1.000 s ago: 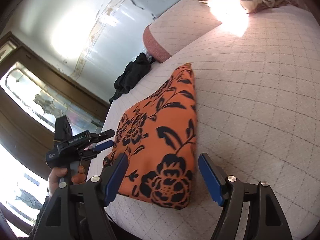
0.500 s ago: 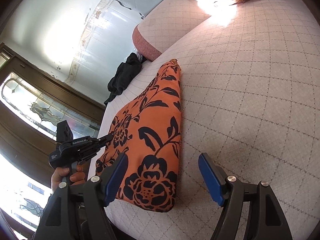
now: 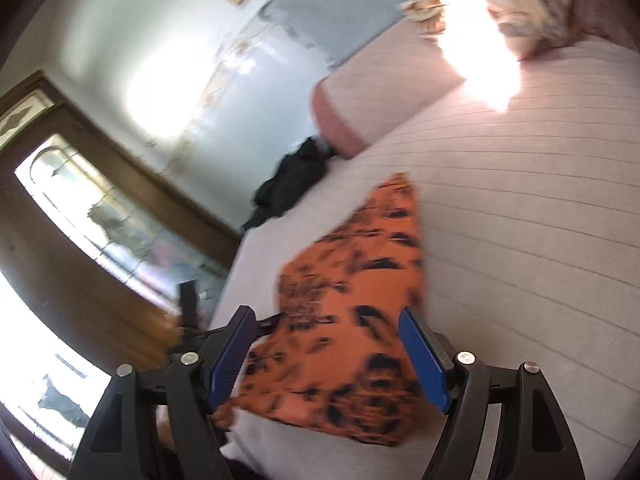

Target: Fold small clothes

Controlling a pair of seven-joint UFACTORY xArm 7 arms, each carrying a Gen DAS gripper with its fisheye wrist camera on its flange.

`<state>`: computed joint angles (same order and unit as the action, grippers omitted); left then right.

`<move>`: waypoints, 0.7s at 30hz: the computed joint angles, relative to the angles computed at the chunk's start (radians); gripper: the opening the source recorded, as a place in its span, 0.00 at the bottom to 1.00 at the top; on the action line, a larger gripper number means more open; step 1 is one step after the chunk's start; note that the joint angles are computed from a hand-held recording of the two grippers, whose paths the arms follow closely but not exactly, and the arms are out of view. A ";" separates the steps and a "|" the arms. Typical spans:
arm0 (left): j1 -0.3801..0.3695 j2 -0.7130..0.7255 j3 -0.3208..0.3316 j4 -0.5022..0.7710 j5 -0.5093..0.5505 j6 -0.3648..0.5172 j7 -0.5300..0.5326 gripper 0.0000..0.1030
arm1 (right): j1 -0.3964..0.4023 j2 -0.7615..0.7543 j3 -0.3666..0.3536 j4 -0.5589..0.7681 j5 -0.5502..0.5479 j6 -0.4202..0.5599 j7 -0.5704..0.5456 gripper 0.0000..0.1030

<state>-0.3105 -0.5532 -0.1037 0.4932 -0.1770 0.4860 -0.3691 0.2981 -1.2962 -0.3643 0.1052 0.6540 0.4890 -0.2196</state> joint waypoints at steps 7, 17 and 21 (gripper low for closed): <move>0.019 -0.149 -0.025 -0.007 0.010 0.080 -0.053 0.07 | 0.388 0.319 -0.195 0.086 0.221 -0.079 -0.159 0.77; -0.069 -0.263 -0.130 -0.107 0.044 0.157 -0.126 0.02 | 0.283 0.295 -0.114 0.064 0.352 -0.028 -0.221 0.77; -0.075 -0.272 -0.116 -0.110 0.073 0.154 -0.138 0.02 | 0.128 0.227 -0.059 0.063 0.300 0.113 -0.180 0.77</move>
